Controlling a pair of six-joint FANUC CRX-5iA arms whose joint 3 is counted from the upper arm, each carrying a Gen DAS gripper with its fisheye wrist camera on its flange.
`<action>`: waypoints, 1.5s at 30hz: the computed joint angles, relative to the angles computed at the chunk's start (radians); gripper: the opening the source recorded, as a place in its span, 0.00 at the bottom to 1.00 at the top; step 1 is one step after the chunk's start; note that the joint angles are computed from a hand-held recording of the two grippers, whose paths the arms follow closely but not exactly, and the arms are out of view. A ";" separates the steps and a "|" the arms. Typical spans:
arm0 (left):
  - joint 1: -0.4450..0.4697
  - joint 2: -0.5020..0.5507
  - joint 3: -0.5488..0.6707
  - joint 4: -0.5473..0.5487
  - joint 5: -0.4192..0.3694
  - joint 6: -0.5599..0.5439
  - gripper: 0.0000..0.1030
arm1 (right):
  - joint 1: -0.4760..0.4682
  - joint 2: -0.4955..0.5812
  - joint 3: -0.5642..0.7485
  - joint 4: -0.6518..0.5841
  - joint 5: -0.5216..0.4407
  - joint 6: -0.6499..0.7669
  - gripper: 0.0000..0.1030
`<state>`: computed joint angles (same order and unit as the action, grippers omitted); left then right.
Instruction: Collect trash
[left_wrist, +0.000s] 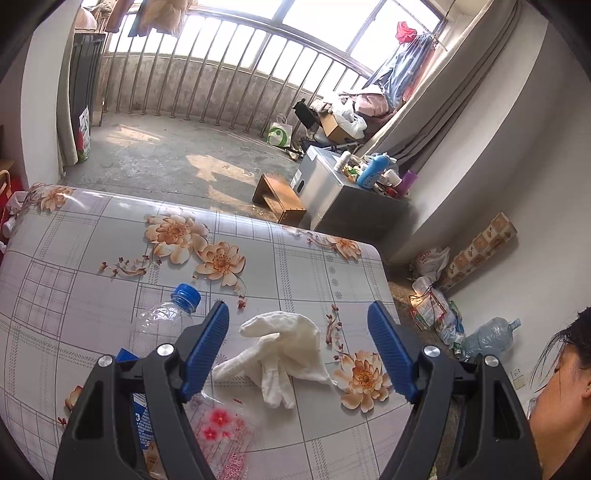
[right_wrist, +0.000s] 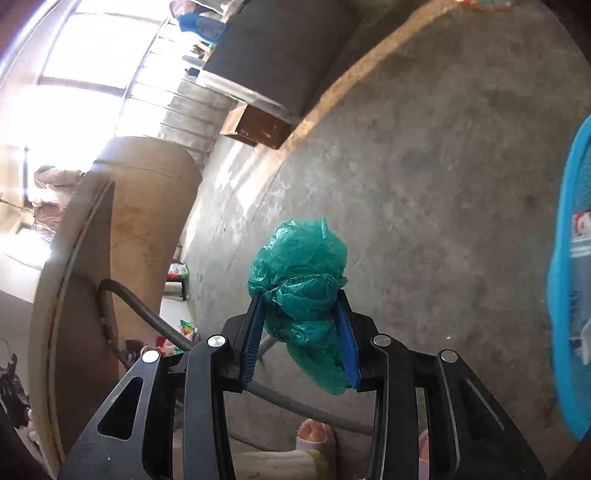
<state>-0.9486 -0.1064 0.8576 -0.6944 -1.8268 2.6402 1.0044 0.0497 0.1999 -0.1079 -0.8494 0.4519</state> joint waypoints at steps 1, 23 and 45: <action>-0.019 -0.008 -0.008 -0.013 0.009 0.010 0.73 | 0.029 -0.058 -0.040 0.129 -0.041 -0.071 0.35; -0.790 -0.044 -0.027 -0.665 -0.249 0.114 0.78 | 0.441 -0.165 0.059 0.776 -0.836 -0.233 0.63; -0.763 -0.005 -0.261 -0.394 -0.261 -0.214 0.65 | 0.667 0.412 0.953 0.507 -0.732 0.396 0.54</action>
<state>-1.7112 -0.1112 0.5969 -1.0884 -2.0875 2.4264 1.6710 0.4613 1.1528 0.3994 -1.5818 0.8474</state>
